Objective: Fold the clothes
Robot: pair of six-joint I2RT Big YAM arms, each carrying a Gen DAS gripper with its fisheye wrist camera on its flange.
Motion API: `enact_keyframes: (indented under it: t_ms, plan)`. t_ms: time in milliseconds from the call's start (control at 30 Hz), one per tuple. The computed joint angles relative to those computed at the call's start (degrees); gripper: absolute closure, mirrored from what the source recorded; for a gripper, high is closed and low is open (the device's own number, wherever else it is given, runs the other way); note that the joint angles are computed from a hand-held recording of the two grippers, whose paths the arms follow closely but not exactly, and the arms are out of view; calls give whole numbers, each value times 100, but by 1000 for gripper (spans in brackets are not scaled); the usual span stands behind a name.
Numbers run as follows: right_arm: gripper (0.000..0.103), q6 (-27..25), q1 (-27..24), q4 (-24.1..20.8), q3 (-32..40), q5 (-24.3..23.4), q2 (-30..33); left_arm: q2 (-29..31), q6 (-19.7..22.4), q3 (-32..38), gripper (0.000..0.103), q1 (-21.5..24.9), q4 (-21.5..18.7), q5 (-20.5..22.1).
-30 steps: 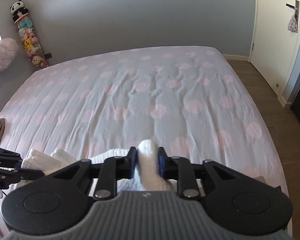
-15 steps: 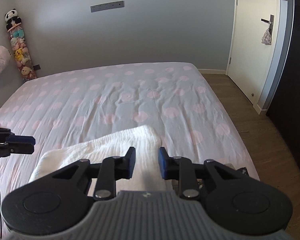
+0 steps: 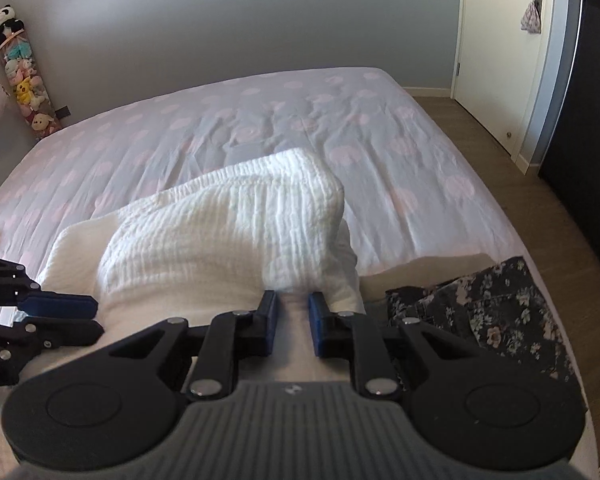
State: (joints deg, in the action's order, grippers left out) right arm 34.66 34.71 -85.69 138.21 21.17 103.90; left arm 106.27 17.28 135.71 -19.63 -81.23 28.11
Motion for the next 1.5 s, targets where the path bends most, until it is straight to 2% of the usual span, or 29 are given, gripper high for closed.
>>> enact_keyframes:
  t_ms: [67,133,267,367,467,567,667,700,800,867,933,1067,1167,1333,1433,1500]
  plan:
    - [84,136,-68,238,-267,-138,-111,80,39,65,89,-8,-65,-91]
    - [84,165,-84,221,-209,-178,-71,122,23,145,89,-2,-130,-86]
    - [84,73,-5,-357,637,-8,323,144,-46,338,89,-2,-282,-67]
    - [81,30,112,-360,866,259,255,-16,-179,300,88,49,-185,30]
    - [81,18,330,-349,804,520,18,-377,-298,-20,88,75,139,160]
    - [80,9,586,-418,735,770,-200,-684,-188,-285,88,-16,229,384]
    - [68,38,847,-480,519,994,-413,-996,59,-658,87,-165,252,519]
    - [68,56,927,-476,374,1043,-494,-1076,165,-761,86,-255,245,437]
    - [68,156,1043,-430,-83,1070,-677,-1290,430,-1173,86,-501,382,-284]
    - [68,226,1086,-405,-346,1067,-761,-1294,514,-1302,86,-531,310,-514]
    - [69,316,1043,-189,-783,937,-917,-1260,556,-1384,87,-519,308,-667]
    - [71,501,892,137,-1319,731,-1056,-1206,569,-1494,89,-514,418,-787]
    - [71,611,848,127,-1368,707,-1036,-1159,512,-1449,89,-540,396,-810]
    - [71,837,915,-313,-880,818,-816,-1198,457,-1392,89,-565,374,-842]
    - [68,1063,1085,-521,-529,1114,-765,-1300,369,-1315,88,-452,358,-606]
    - [64,1244,1252,-562,-381,1389,-813,-1391,200,-1246,84,-329,379,-431]
